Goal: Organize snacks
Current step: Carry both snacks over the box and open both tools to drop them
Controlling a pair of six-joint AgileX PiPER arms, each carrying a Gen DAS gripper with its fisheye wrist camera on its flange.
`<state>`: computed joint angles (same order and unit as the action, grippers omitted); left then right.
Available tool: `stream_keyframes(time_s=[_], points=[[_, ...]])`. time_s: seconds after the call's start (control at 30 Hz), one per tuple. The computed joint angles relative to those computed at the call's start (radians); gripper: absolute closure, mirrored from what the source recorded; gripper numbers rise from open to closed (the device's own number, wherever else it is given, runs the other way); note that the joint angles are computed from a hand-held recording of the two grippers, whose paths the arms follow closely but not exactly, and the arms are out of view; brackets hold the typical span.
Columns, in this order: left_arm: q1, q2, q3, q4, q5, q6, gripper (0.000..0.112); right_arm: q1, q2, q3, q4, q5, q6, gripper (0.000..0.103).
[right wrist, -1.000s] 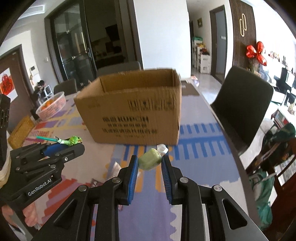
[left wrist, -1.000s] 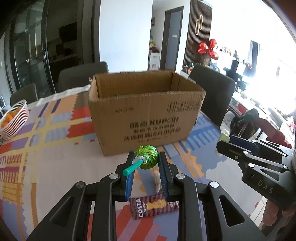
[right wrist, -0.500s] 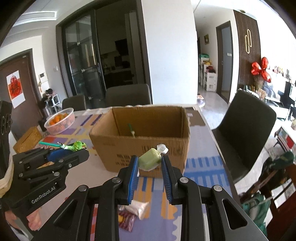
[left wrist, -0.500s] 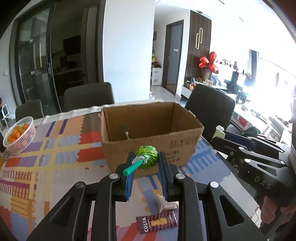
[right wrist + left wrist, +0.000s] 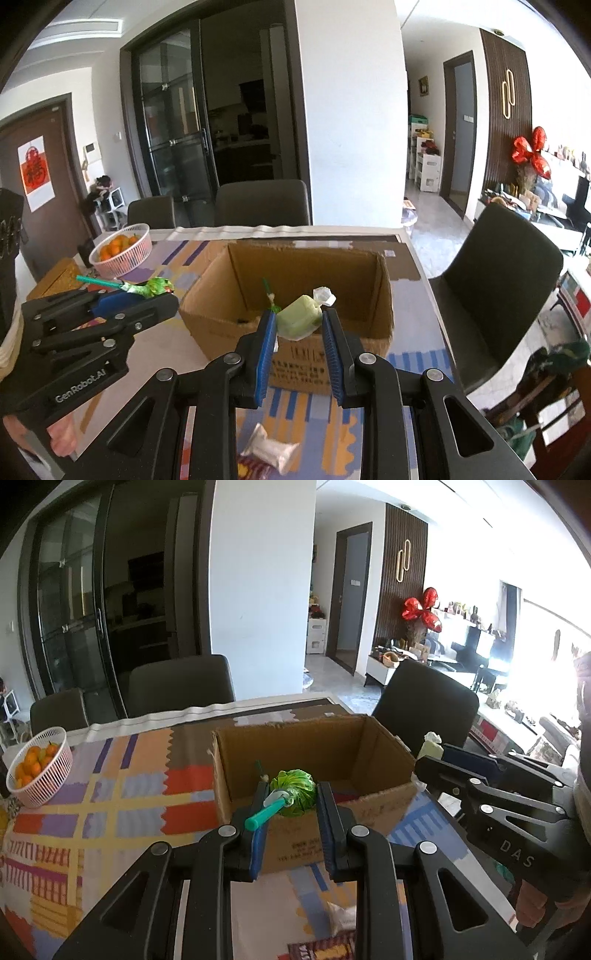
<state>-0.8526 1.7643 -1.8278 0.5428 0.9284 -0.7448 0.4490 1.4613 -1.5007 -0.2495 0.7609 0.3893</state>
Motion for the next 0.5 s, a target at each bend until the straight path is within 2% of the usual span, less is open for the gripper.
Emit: stream_keyframes(time_s=[0.5], points=[[0.113,0.219,-0.349,-0.166,0.124,0.200,0.087,-0.068,0.226,-0.317,0.073,0.127,-0.155,0.076]])
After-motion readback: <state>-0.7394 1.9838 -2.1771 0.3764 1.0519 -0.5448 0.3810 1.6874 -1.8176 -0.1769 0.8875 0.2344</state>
